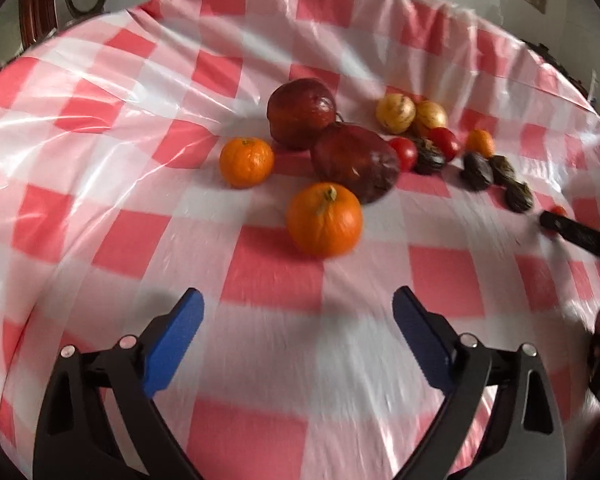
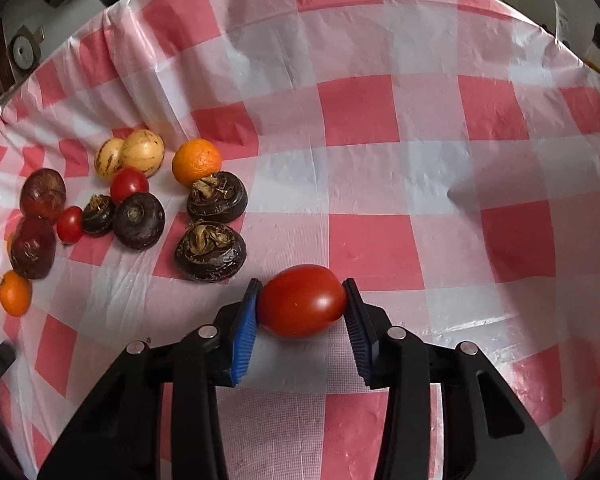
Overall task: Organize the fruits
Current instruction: 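Carry the mandarin and tomato to the white box and open both grippers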
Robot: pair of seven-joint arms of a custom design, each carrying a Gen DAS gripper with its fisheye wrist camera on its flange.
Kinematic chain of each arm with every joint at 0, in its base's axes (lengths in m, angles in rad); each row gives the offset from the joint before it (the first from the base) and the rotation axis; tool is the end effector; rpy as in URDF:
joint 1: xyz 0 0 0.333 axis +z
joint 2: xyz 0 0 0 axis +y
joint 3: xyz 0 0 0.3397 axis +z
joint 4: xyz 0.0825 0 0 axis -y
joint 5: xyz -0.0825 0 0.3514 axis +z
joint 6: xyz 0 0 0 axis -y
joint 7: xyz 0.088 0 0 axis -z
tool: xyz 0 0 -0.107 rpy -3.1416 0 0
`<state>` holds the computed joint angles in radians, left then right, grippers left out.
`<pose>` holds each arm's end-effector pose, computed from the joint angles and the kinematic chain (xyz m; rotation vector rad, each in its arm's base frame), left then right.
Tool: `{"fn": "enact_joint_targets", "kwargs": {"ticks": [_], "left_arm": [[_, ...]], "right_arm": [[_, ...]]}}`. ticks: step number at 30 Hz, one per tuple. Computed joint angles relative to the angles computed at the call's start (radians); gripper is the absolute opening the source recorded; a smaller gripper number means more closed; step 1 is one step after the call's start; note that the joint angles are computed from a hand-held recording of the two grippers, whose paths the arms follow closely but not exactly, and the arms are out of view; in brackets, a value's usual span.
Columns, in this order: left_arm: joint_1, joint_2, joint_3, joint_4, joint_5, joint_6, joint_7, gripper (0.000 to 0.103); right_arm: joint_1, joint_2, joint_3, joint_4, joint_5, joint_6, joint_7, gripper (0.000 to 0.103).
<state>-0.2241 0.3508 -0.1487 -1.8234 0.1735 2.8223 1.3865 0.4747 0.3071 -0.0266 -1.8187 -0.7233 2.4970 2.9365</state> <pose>0.6200 -0.2383 0.4620 -1.5774 2.1587 -0.7506 0.5775 0.2839 0.4478 -1.4566 2.2122 -0.6754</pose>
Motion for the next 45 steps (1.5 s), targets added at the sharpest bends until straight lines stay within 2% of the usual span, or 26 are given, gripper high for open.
{"fn": "enact_joint_targets", "kwargs": {"ticks": [1,3,5,7,8,9,10,11,13,16,20,22,24,25,26,28,30,32,37,39,41,45], "left_arm": [[0.003,0.018,-0.002,0.029,-0.01,-0.022,-0.001,0.09],[0.023,0.052,-0.028,0.084,-0.053,-0.05,0.028,0.09],[-0.017,0.087,0.007,0.145,-0.008,-0.081,0.008,0.087],[-0.04,0.117,0.023,0.195,0.023,-0.118,-0.002,0.067],[-0.055,0.121,0.038,0.197,0.051,-0.105,-0.016,0.061],[-0.053,0.116,0.033,0.188,0.038,-0.097,-0.005,0.044],[-0.078,0.1,0.063,0.172,0.082,-0.105,-0.063,0.044],[-0.075,0.085,0.063,0.151,0.085,-0.097,-0.084,0.044],[-0.04,0.043,0.032,0.08,0.055,-0.06,-0.077,0.044],[-0.006,-0.036,0.017,-0.054,0.038,0.008,-0.076,0.044],[0.062,-0.189,-0.018,-0.282,-0.047,0.139,-0.033,0.044],[0.106,-0.284,-0.05,-0.407,-0.151,0.217,0.049,0.044],[0.115,-0.365,-0.057,-0.502,-0.315,0.268,0.194,0.044],[0.091,-0.403,-0.035,-0.542,-0.421,0.284,0.292,0.044],[0.034,-0.455,0.022,-0.593,-0.559,0.296,0.42,0.044],[-0.06,-0.53,0.13,-0.66,-0.69,0.304,0.555,0.044],[-0.106,-0.628,0.215,-0.744,-0.732,0.317,0.621,0.044],[-0.11,-0.718,0.278,-0.821,-0.717,0.33,0.645,0.044],[-0.05,-0.87,0.398,-0.948,-0.65,0.332,0.658,0.044],[0.004,-0.906,0.439,-0.993,-0.622,0.326,0.652,0.044],[0.061,-0.912,0.481,-1.022,-0.601,0.312,0.636,0.044],[0.163,-0.879,0.542,-1.057,-0.58,0.294,0.615,0.044]], "right_arm": [[-0.001,-0.004,-0.001,-0.007,-0.001,0.008,0.004,0.041],[-0.009,-0.002,-0.003,-0.009,0.003,0.022,0.0,0.041],[-0.015,0.009,-0.005,0.001,0.01,0.03,-0.008,0.041],[-0.017,0.0,-0.01,-0.011,0.011,0.049,-0.004,0.041],[-0.019,-0.006,-0.012,-0.019,0.011,0.058,-0.002,0.041],[-0.021,-0.008,-0.012,-0.025,0.011,0.066,0.0,0.041],[-0.023,-0.011,-0.013,-0.028,0.011,0.07,0.001,0.041],[-0.024,-0.013,-0.014,-0.032,0.01,0.075,0.002,0.041],[-0.023,-0.007,-0.015,-0.029,0.007,0.083,0.012,0.041],[-0.021,-0.006,-0.017,-0.029,0.005,0.087,0.016,0.041],[-0.017,-0.02,-0.009,-0.044,0.004,0.095,0.004,0.041],[-0.004,-0.033,0.007,-0.056,0.016,0.104,0.015,0.041],[0.018,-0.054,0.023,-0.098,0.007,0.21,0.076,0.041],[0.042,-0.054,0.031,-0.096,-0.011,0.237,0.098,0.041],[0.064,-0.047,0.04,-0.083,-0.022,0.242,0.099,0.041],[0.112,-0.014,0.068,-0.031,-0.025,0.249,0.07,0.041],[0.167,0.035,0.089,0.043,-0.013,0.239,0.022,0.041],[0.221,0.099,0.101,0.137,0.007,0.213,-0.041,0.041],[0.311,0.283,0.154,0.419,0.112,0.153,-0.263,0.041],[0.352,0.34,0.149,0.518,0.13,0.122,-0.333,0.041],[0.375,0.385,0.154,0.59,0.163,0.129,-0.395,0.041],[0.418,0.515,0.202,0.812,0.256,0.093,-0.586,0.041]]}}
